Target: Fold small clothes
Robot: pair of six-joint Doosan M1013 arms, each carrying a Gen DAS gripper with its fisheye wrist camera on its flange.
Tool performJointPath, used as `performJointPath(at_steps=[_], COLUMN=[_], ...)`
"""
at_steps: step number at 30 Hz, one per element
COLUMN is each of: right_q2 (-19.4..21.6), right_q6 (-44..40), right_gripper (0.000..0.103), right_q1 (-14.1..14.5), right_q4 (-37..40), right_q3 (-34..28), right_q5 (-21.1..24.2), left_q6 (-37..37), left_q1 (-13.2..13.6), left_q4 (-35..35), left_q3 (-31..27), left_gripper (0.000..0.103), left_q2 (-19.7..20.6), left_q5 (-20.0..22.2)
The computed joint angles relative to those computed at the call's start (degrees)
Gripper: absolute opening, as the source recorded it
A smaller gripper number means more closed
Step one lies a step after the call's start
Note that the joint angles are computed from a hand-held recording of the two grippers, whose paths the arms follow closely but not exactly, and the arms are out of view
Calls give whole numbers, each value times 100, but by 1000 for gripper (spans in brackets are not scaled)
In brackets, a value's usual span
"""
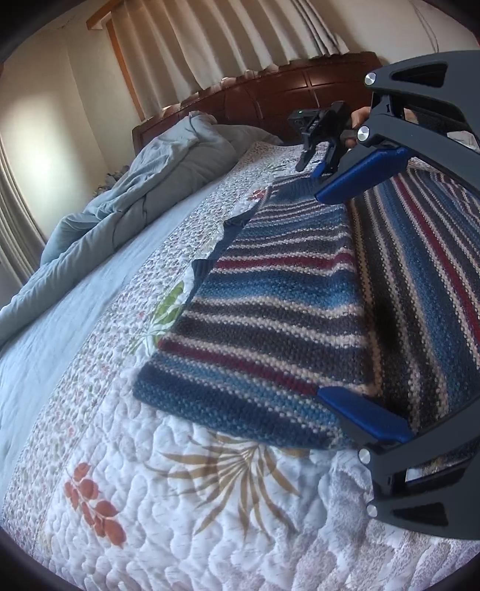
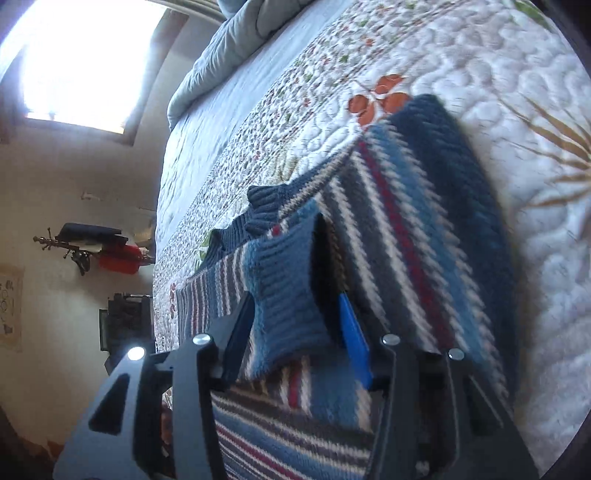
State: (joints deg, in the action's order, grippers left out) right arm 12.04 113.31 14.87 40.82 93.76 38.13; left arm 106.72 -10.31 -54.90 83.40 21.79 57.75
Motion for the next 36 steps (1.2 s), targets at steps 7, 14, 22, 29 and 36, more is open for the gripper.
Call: performJointPath(at_steps=[7,14,22,29,36], right_q2=[-2,-155,-150,410,345], right_q6=[149,442,1543,1162,1363], right_gripper=[42,7,27,29,33], right_q1=[87,170,403,476,473], right_q4=[-78,-719,-2336,-2282,-2364], right_q3=[25,114,-163,-823,-713], right_q5=[-106,-288,-200,54,212], left_q6=[-146,-175,-187,-208,-357], left_q1=[-21,-102,-171,-224,-186], left_q4=[173,450,720,963,944], left_q3=[39,69,62,61,70], left_gripper=[99,99,99,99,99], left_q2=[6,-19,-71,-78,-124], left_q5=[-68,-210,-294,-328,-276])
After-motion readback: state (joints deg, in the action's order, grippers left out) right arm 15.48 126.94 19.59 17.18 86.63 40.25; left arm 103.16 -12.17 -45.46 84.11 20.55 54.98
